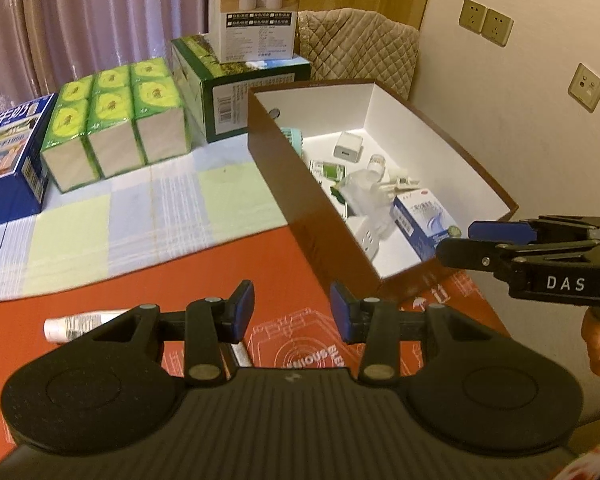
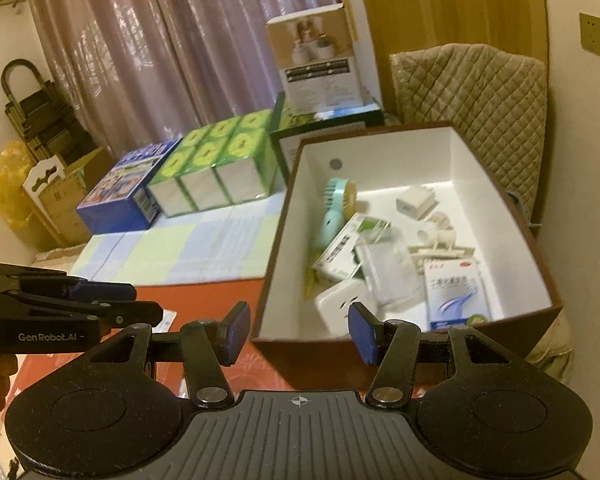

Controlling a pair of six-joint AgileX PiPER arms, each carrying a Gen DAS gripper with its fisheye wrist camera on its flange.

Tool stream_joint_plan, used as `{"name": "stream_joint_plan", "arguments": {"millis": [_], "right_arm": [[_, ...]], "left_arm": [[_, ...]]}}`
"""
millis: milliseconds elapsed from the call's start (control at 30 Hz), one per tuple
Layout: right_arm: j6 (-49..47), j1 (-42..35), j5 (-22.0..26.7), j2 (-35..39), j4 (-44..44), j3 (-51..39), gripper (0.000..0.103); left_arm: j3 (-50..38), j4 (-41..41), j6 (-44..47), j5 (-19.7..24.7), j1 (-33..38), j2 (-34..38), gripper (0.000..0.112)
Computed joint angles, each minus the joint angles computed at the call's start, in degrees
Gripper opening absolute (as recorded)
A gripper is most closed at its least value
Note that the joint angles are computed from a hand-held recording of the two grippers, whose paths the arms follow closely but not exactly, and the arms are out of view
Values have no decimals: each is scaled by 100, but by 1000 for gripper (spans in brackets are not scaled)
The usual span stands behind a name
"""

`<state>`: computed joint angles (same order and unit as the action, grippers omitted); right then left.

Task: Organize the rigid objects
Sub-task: 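Withdraw both grippers from the brown box back over the mat, then grasp the small brown bottle with the right gripper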

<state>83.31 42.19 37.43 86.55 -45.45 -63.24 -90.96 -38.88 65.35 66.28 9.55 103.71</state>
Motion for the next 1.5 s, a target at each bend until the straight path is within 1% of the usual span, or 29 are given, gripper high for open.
{"name": "stream_joint_plan", "arguments": {"millis": [167, 367, 667, 1033, 1333, 1500], "right_arm": [[74, 223, -4, 180, 66, -97, 51], [1, 405, -153, 492, 300, -251, 52], [-500, 536, -313, 1049, 815, -698, 51], [-1278, 559, -402, 1817, 1501, -1416, 51], [-1878, 548, -296, 2557, 2049, -2146, 51], [-2068, 519, -123, 2965, 2274, -2546, 51]], "left_arm": [[135, 36, 134, 37, 205, -28, 37], [287, 137, 293, 59, 467, -26, 37], [292, 338, 384, 45, 868, 142, 37], [19, 595, 294, 0, 1266, 494, 37], [-356, 732, 193, 15, 1461, 843, 37], [-640, 782, 171, 41, 1508, 1104, 37]]}}
